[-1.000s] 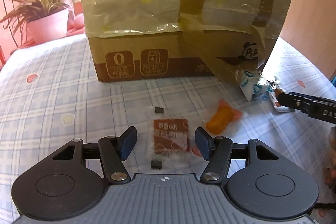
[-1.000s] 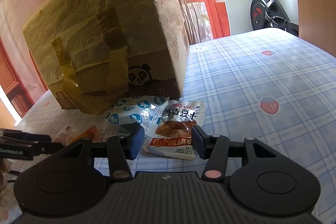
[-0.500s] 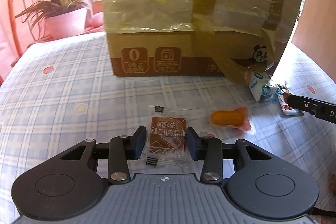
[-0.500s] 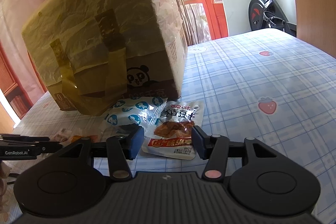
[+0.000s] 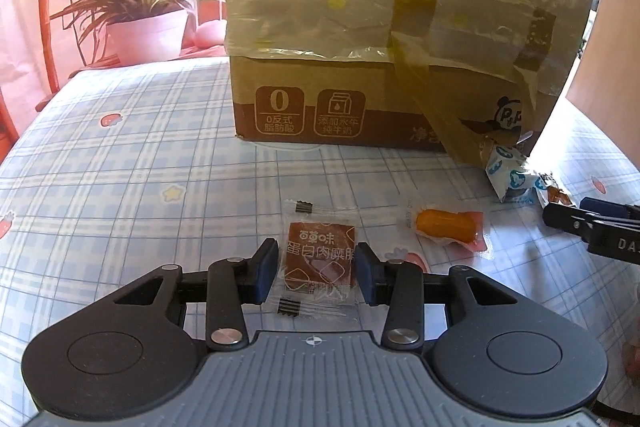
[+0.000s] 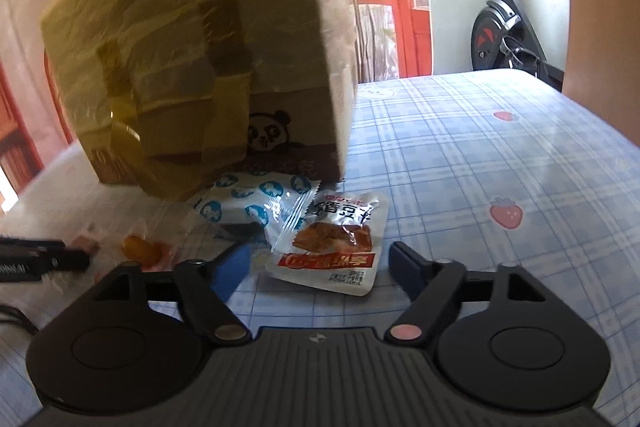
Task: Organize snacks
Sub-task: 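Grasp the white spicy snack pouch with the right tool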
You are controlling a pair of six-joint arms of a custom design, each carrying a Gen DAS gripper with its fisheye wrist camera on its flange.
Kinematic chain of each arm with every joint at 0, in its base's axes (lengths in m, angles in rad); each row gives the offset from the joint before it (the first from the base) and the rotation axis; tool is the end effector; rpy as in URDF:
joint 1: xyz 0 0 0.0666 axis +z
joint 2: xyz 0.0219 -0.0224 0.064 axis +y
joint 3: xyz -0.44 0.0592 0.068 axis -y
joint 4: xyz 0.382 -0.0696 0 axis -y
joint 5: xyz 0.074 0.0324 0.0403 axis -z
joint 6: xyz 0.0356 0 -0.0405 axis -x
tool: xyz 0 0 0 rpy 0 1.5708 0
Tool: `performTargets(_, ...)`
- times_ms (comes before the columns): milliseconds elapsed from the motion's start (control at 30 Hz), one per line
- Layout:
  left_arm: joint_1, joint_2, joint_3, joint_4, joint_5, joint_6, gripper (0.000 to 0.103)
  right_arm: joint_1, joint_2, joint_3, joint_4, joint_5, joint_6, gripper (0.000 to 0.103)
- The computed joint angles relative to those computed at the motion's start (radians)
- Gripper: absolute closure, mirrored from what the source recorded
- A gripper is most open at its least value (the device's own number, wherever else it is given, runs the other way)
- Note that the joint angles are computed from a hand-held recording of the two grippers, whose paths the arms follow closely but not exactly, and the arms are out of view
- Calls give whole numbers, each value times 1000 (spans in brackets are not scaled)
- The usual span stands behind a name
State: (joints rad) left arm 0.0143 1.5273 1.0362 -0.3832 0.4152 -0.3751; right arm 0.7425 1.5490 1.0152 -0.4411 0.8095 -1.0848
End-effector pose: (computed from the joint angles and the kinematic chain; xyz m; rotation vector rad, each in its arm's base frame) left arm 0.4759 -0.0080 0.3111 0.6023 2.2945 -0.3227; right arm 0.3598 0.2946 0.2959 0.6479 2.0802 -0.0401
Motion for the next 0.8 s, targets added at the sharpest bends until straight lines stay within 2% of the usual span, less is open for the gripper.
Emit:
performTargets(300,20,7,2,3,51,25,58,-65,37,86,-119,-89,66,19)
performTargets(433,24,8,4,0,64,34,58,-88,51,102,-122,-111,123,19)
performTargets(533,31,12,7,-5,82,47,59,-79,47,90,-114,-110,146,27)
performTargets(667,29,12,6,0,79,51,59,-51,32,68,-115,-101,121,35)
performTargets(800,32,13,8,-7,86,53,59,-17,16,57,-132,-108,102,36)
